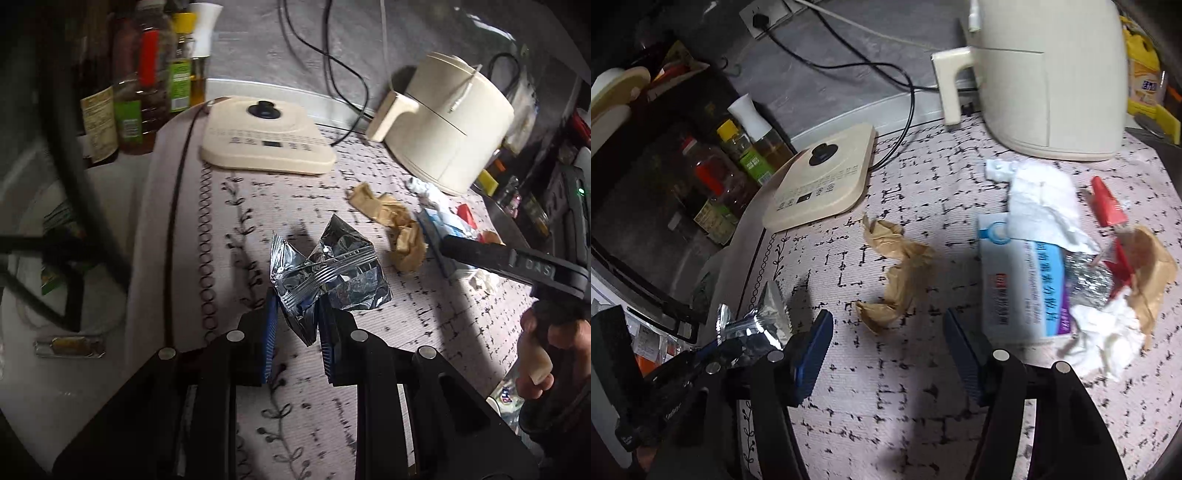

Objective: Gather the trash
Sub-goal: 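Grasp the brown paper scrap with the right gripper while the left holds the silver bag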

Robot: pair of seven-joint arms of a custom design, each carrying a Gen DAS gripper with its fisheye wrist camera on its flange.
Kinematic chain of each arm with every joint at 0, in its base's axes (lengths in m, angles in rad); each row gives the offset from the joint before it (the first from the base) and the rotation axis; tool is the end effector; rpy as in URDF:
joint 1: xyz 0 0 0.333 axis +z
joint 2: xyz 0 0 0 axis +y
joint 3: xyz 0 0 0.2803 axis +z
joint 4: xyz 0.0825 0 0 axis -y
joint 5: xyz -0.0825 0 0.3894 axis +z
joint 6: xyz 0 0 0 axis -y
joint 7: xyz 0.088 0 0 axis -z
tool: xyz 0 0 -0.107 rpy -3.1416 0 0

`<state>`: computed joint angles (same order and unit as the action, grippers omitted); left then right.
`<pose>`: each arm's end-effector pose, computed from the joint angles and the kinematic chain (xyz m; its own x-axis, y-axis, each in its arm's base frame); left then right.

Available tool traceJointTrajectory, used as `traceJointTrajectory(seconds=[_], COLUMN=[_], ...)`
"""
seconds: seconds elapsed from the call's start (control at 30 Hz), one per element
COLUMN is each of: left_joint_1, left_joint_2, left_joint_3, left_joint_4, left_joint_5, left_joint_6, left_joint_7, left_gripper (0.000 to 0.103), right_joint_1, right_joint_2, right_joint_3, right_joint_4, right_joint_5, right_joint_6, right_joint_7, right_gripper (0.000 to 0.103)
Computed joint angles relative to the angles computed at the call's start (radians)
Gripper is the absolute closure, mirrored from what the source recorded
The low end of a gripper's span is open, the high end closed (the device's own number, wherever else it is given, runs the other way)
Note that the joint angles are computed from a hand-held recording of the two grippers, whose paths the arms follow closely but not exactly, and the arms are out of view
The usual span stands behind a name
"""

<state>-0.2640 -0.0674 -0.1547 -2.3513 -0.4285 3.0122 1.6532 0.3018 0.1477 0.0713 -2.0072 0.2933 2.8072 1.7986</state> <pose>0.5097 -0.1940 0.3994 -0.1871 -0.9489 0.2540 -0.7809 -0.0132 -0.6245 0.5893 0.2143 0.4190 0.0084 -0.9275 -0.3737 -0.8446 0.1935 -0.4993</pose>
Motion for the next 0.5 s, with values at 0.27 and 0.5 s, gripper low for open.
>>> traceJointTrajectory(seconds=[0.27,0.5], left_joint_1=[0.002,0.004], left_joint_2=[-0.055,-0.094], left_joint_3=[0.019,0.020], left_joint_4=[-0.073,-0.111], left_joint_5=[0.075,0.189], left_joint_6=[0.005,0.019], left_joint_7=[-0.100,-0.222], left_gripper=[0.082,0.082], right_joint_1=[0.011,0.007], right_joint_2=[0.149,0.069], right_joint_3=[0.008,0.014], right_joint_4=[0.174,0.082], right_joint_5=[0.015,0.031], right_joint_6=[-0.119,-0.075], right_joint_7=[-0.031,-0.071], right_gripper=[0.085,0.094])
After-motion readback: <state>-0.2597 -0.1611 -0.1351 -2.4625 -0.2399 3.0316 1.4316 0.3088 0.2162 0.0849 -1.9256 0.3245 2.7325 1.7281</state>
